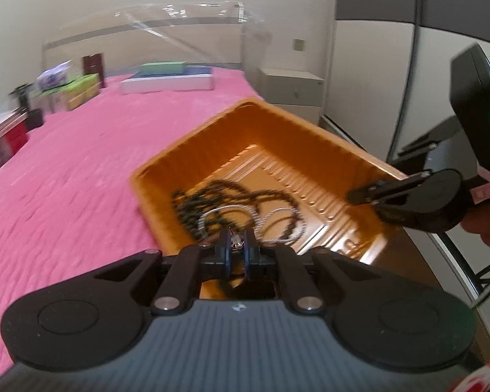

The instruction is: Organize jewelry

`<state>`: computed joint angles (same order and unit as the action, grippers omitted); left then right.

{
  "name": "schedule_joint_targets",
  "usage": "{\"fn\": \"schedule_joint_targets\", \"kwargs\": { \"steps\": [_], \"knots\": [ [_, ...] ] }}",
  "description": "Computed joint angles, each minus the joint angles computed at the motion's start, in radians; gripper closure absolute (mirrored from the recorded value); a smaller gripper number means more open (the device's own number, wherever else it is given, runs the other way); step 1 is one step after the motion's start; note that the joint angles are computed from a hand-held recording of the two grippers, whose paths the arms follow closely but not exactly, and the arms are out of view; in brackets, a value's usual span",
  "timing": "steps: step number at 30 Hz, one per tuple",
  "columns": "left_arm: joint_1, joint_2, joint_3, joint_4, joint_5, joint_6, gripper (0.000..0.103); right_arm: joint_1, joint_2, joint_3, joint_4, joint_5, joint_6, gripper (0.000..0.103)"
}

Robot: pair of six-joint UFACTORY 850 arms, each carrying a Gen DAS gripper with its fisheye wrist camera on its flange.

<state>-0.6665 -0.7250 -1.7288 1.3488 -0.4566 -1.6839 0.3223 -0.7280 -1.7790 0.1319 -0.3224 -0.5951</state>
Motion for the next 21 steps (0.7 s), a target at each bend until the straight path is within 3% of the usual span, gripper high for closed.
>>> {"fn": "schedule_joint_targets", "kwargs": {
  "steps": [13, 15, 21],
  "knots": [
    [0.004, -0.084, -0.109, -0.095, 0.043, 0.138, 0.096, -0.003, 0.001, 0.002, 0.029, 0.000, -0.021, 0.097],
    [0.006, -0.087, -0.115, -0.101, 0.054, 0.151, 0.092, -0.004, 0.002, 0.004, 0.031, 0.001, -0.022, 0.097],
    [-0.009, -0.004, 0.023, 0.094, -0.014, -0.088, 0.088, -0.004, 0.002, 0.006, 0.034, 0.004, -0.020, 0.097]
  ]
}}
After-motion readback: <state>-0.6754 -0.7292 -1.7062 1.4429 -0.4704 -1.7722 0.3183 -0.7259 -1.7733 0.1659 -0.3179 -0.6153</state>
